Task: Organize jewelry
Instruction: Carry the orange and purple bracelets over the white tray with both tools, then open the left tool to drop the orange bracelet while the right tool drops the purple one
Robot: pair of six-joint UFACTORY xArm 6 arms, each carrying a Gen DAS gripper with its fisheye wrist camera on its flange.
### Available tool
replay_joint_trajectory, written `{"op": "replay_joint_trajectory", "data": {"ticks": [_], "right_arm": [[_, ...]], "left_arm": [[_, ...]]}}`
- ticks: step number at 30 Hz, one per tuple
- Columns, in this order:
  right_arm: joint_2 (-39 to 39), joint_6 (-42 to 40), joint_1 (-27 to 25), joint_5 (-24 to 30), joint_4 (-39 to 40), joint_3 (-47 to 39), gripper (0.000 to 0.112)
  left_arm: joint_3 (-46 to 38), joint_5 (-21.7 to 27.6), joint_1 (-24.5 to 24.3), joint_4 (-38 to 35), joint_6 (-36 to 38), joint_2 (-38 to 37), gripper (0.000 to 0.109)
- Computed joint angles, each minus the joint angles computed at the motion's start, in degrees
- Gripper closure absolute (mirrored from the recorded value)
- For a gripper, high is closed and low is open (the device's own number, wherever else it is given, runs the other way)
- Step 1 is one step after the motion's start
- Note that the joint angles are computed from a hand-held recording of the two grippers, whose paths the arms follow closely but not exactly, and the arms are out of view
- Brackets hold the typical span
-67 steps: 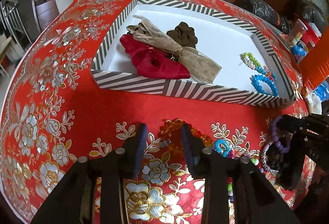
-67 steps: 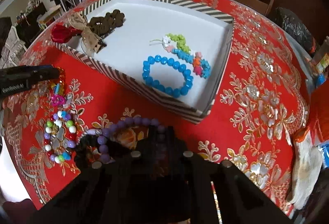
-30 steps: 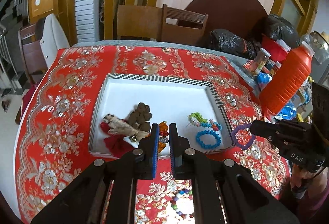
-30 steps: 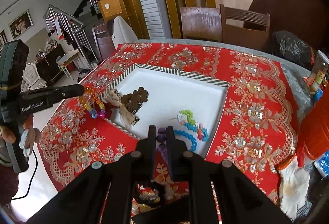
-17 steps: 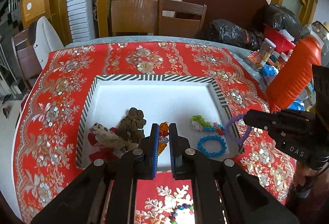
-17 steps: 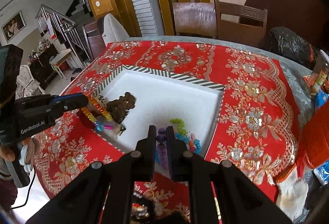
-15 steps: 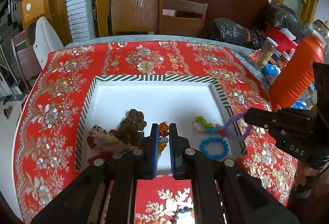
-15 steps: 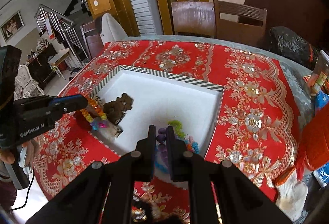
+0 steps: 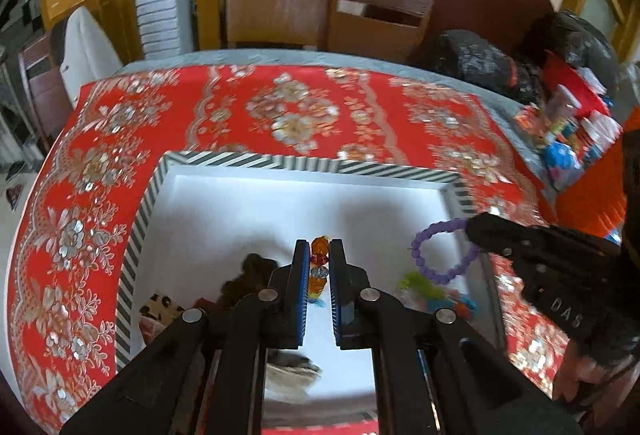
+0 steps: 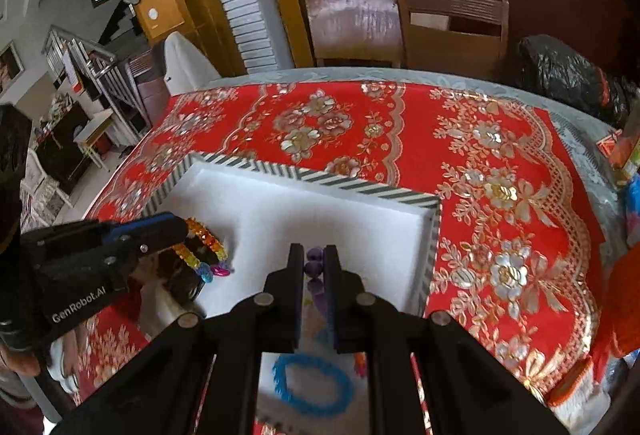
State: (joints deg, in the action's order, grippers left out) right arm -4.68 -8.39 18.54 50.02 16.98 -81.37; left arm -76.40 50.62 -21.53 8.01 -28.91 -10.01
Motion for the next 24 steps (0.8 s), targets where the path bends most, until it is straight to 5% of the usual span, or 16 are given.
{"op": "replay_joint_trajectory", "data": {"ticks": [13, 24], "right_arm": [[2.4, 5.8, -1.3, 1.7, -10.2, 3.6, 0.103], [-3.8, 4.6, 0.3, -0.1, -9.2, 9.1, 0.08]], "left_arm": [[8.2, -1.2, 2.9, -0.2, -1.5, -3.3, 0.096], [10.8, -0.2, 0.3, 4.4, -5.7, -7.9, 0.082]]}}
